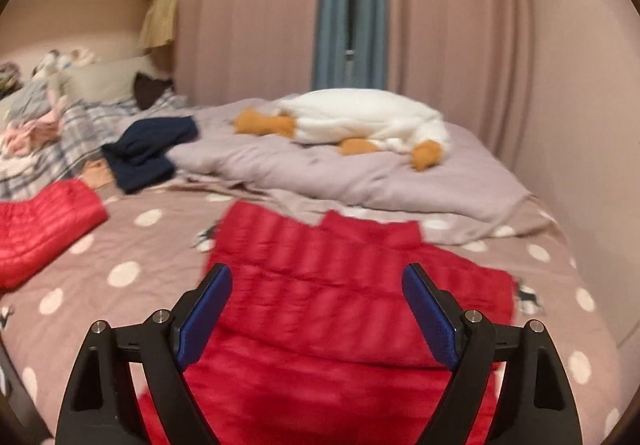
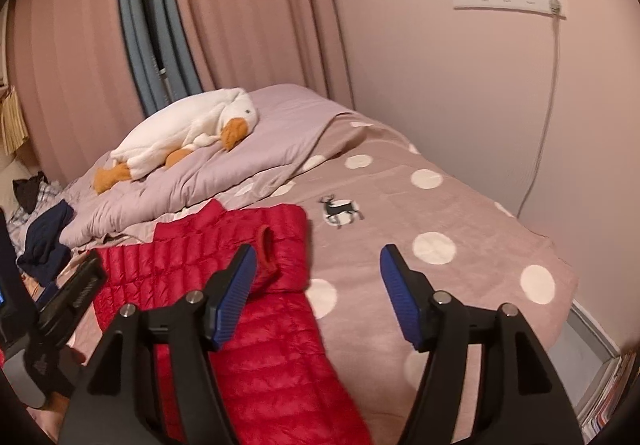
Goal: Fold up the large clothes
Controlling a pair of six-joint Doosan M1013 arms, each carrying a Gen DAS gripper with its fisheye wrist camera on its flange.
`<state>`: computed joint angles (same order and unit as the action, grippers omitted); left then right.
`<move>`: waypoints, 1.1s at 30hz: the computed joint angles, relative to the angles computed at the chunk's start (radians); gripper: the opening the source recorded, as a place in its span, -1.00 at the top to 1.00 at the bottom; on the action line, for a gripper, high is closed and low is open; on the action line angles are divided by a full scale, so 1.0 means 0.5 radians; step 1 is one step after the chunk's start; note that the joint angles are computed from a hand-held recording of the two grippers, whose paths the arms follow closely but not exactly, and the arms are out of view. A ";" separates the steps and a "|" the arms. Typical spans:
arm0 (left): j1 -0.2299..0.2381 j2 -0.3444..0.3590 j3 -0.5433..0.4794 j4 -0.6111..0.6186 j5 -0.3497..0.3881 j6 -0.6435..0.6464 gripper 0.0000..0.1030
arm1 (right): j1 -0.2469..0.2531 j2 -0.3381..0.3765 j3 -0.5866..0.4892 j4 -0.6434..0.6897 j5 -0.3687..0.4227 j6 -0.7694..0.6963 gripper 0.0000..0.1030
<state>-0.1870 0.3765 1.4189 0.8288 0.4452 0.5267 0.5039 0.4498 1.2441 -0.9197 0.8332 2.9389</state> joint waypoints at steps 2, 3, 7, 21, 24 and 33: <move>0.033 0.011 0.000 0.055 0.053 -0.069 -0.68 | 0.002 0.042 -0.058 0.069 -0.034 -0.101 -0.25; 0.050 0.015 0.003 0.096 0.078 -0.126 -0.68 | 0.006 0.066 -0.093 0.093 -0.033 -0.144 -0.25; 0.129 0.022 0.022 0.199 0.136 -0.284 -0.68 | 0.011 0.175 -0.248 0.194 -0.028 -0.298 -0.31; 0.324 0.156 -0.098 -0.100 0.249 -0.179 -0.68 | -0.203 0.888 -1.211 1.218 0.501 -1.141 0.06; 0.321 0.174 -0.109 -0.135 0.230 -0.088 -0.68 | -0.189 0.812 -1.033 1.026 0.303 -1.061 0.60; 0.273 0.311 -0.260 -0.521 0.145 0.481 -0.43 | -0.222 0.757 -0.995 0.829 0.481 -1.090 0.04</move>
